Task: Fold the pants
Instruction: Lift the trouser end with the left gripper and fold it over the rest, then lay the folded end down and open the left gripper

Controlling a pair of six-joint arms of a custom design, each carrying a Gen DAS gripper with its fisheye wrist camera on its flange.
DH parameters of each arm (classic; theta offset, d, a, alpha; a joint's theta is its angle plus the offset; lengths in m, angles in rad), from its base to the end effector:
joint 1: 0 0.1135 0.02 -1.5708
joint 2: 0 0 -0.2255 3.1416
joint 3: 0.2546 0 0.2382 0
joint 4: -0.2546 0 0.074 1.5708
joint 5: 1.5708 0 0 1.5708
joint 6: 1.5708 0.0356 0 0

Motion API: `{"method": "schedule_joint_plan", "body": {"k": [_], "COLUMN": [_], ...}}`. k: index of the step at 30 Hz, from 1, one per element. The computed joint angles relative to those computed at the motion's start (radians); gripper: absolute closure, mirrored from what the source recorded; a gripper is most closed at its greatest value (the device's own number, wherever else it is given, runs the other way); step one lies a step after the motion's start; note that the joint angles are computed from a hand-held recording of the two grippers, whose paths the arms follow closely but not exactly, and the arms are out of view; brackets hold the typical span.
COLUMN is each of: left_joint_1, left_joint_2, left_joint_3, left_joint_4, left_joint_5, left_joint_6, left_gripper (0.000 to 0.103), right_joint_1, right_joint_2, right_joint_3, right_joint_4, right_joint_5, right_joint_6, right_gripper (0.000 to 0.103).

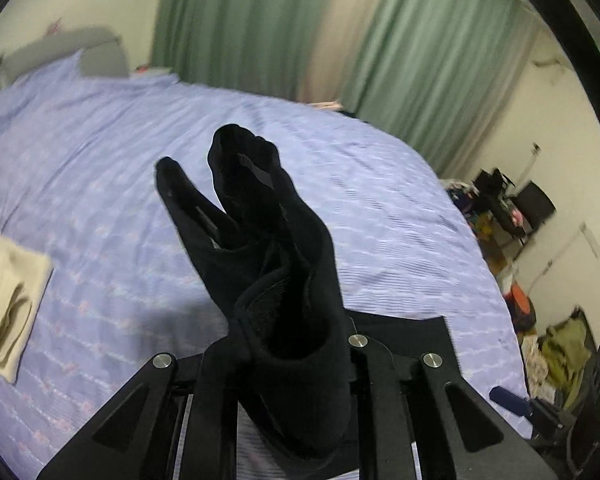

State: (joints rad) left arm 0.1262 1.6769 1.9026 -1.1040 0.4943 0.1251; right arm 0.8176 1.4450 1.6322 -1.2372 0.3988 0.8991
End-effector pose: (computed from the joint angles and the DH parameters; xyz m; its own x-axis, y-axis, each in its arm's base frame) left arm 0.3219 0.0238 0.3667 -0.7339 0.0176 -0.6790 0.2835 0.9164 -0.2826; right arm 0.1880 0.1803 0.3464 -0.7920 0.2099 -0.5733 0.1283 0.9753 0.1799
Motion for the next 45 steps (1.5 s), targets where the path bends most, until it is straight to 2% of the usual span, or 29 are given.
{"method": "schedule_joint_plan", "body": {"k": [2,5,10,14,16,19,22,23,24,25,26,27,30,31,32,35,38,43,45], "left_joint_1": [-0.086,-0.279,-0.556,-0.715,-0.779,-0.881,-0.952,-0.965,-0.978,-0.979,-0.974,-0.969,-0.974,-0.972,-0.973,-0.936,-0.881,-0.749,-0.701], "left_joint_2": [-0.024,-0.058,-0.024,0.107,0.175,0.264,0.361,0.370,0.383,0.373,0.335,0.281,0.186,0.147,0.116,0.011,-0.068,-0.123,-0.130], "left_joint_3": [-0.001,-0.022,-0.053,-0.013,-0.008,0.009,0.115,0.124,0.151,0.145,0.106,0.049,-0.065,-0.113,-0.150,-0.266,-0.368,-0.533,-0.580], "left_joint_4": [0.003,0.017,0.068,0.068,0.076,0.100,0.027,0.008,-0.018,-0.012,0.013,0.045,0.070,0.077,0.083,0.099,0.111,0.178,0.210], "left_joint_5": [-0.041,-0.174,-0.333,-0.412,-0.429,-0.519,-0.563,-0.580,-0.586,-0.556,-0.509,-0.458,-0.401,-0.437,-0.477,-0.541,-0.591,-0.648,-0.640], "left_joint_6": [-0.041,-0.114,-0.236,-0.347,-0.413,-0.445,-0.470,-0.475,-0.486,-0.495,-0.512,-0.542,-0.578,-0.580,-0.582,-0.542,-0.514,-0.452,-0.431], "left_gripper": [0.086,0.086,0.086,0.086,0.086,0.086,0.083,0.081,0.065,0.041,0.033,0.030,0.028,0.022,0.020,0.019,0.019,0.019,0.019], "right_joint_1": [-0.027,-0.096,-0.316,-0.612,-0.827,-1.105,-1.353,-1.416,-1.467,-1.516,-1.554,-1.596,-1.627,-1.618,-1.613,-1.517,-1.405,-1.184,-1.121], "right_joint_2": [-0.114,-0.268,-0.492,-0.602,-0.647,-0.673,-0.675,-0.671,-0.663,-0.646,-0.631,-0.615,-0.572,-0.563,-0.555,-0.524,-0.495,-0.380,-0.322], "right_joint_3": [-0.063,-0.145,-0.250,-0.320,-0.365,-0.419,-0.467,-0.484,-0.492,-0.497,-0.493,-0.484,-0.472,-0.475,-0.484,-0.507,-0.551,-0.635,-0.658], "right_joint_4": [-0.037,-0.084,-0.154,-0.172,-0.183,-0.194,-0.218,-0.222,-0.226,-0.231,-0.238,-0.251,-0.249,-0.239,-0.226,-0.155,-0.050,0.196,0.283], "right_joint_5": [0.011,-0.002,-0.107,-0.274,-0.396,-0.547,-0.669,-0.691,-0.705,-0.719,-0.741,-0.771,-0.816,-0.825,-0.831,-0.841,-0.869,-0.860,-0.840], "right_joint_6": [-0.002,-0.031,-0.175,-0.384,-0.543,-0.756,-0.958,-1.011,-1.054,-1.088,-1.113,-1.145,-1.179,-1.184,-1.190,-1.145,-1.073,-0.917,-0.865], "right_gripper": [0.037,0.037,0.037,0.037,0.037,0.037,0.036,0.036,0.037,0.037,0.037,0.037,0.037,0.037,0.037,0.037,0.037,0.037,0.037]}}
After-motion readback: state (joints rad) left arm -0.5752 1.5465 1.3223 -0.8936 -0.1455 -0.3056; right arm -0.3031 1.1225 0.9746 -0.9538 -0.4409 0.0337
